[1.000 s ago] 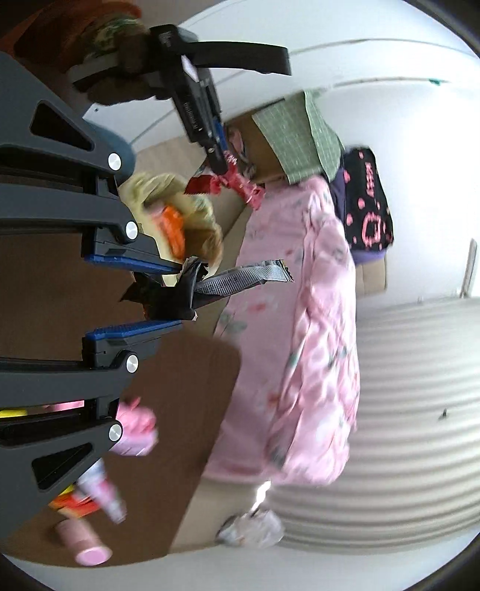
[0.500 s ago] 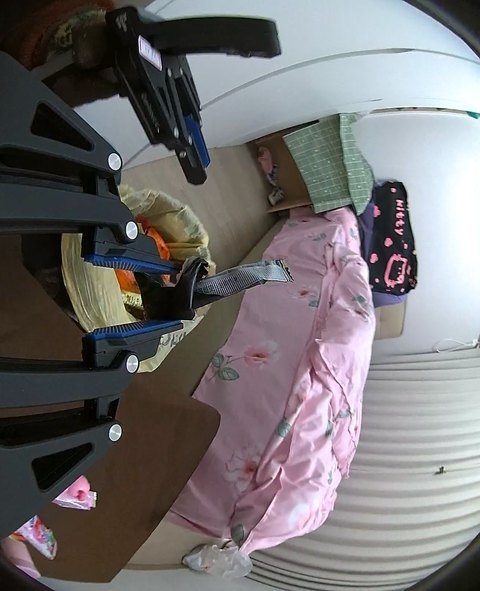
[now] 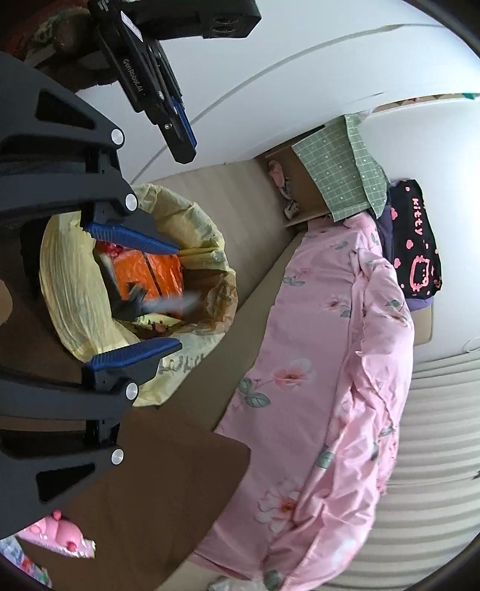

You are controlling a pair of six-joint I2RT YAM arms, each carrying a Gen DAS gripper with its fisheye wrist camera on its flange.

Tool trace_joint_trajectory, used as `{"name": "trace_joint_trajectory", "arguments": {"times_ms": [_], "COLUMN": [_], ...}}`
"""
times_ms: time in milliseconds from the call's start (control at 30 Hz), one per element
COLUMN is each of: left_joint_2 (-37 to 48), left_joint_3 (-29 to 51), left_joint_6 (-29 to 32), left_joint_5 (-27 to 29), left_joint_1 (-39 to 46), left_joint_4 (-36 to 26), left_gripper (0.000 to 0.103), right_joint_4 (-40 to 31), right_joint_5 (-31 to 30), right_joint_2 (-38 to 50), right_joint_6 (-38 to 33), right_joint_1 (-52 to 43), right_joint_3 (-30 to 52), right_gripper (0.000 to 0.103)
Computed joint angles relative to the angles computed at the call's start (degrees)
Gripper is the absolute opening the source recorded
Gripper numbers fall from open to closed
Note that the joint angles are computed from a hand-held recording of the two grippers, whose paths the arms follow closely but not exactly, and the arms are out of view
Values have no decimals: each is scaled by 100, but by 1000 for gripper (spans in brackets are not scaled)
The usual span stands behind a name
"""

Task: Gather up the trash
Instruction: 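Open both tools over the yellow bag to drop the red wrapper and strap, then move both tools back over the table toward the remaining trash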

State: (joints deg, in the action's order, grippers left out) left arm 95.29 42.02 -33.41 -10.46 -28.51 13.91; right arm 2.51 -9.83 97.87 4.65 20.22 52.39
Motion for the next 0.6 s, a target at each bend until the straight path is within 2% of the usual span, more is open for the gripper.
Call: {"name": "trace_joint_trajectory", "arguments": {"times_ms": [167, 300, 400, 600], "left_joint_2": [0, 15, 85, 500], "left_joint_3": [110, 262, 433, 977], "left_joint_6": [47, 182, 310, 536], "left_joint_5": [-75, -242, -369, -303], "left_joint_1": [-199, -587, -875, -1464], "left_joint_4": [-194, -298, -365, -509], "left_gripper": [34, 38, 42, 49], "right_joint_4": [30, 36, -128, -1168], "right_joint_5": [19, 149, 193, 129], "right_joint_2": [-558, -1528, -2556, -4941], "right_joint_6": [-3, -149, -319, -1069], "right_joint_1": [-265, -632, -1095, -2637], "right_joint_3": [-659, -1607, -2378, -3488], "right_gripper": [46, 46, 46, 46]}}
